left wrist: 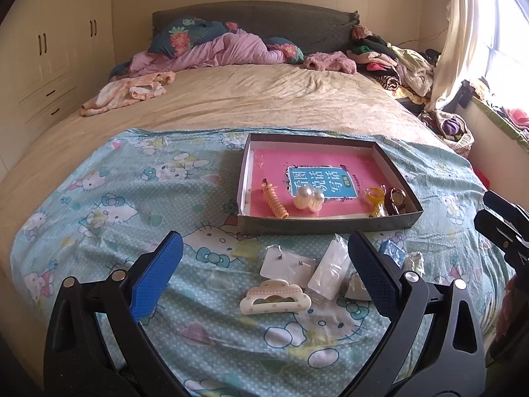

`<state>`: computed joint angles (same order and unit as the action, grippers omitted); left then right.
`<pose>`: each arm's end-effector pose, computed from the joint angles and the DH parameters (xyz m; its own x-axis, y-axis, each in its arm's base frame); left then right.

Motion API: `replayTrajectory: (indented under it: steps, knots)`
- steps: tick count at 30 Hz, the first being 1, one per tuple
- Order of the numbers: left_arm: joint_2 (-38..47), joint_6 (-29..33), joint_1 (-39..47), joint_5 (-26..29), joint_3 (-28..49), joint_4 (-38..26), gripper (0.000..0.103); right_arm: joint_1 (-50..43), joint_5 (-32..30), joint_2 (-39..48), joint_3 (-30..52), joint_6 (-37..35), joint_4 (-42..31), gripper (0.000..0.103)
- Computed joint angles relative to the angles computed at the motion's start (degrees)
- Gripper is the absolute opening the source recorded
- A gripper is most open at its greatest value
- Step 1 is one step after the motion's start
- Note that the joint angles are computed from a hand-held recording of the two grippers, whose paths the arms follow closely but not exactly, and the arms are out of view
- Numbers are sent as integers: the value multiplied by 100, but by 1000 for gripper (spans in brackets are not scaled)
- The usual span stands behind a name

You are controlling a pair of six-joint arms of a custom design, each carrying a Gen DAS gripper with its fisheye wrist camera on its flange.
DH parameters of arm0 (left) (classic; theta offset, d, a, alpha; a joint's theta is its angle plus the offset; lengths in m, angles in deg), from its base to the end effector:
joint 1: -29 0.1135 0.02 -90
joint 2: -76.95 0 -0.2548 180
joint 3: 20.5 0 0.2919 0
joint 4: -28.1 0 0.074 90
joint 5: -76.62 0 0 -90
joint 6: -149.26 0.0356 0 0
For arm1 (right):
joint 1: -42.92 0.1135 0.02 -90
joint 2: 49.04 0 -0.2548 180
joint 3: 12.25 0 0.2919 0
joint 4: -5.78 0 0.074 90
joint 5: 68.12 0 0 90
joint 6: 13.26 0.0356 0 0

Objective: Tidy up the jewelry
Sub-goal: 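Move the right tool toward the blue box beside the bagged items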

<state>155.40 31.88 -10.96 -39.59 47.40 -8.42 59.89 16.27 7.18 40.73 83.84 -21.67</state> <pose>0.2616 -0.1987 0.2321 -0.6573 0.0125 -0.7535 0.0488 0.9985 -0.0261 0.2514 0.0803 0.2529 -0.5303 -0.0332 -0.8472 -0.3077 0.9386 0.1558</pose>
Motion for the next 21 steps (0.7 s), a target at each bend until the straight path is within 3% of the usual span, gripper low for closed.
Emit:
replayTrajectory:
  steps: [21]
  knots:
    - [-359,-261,-5,25,-658,-95,93,504,186,88,-142,-181,-139,93]
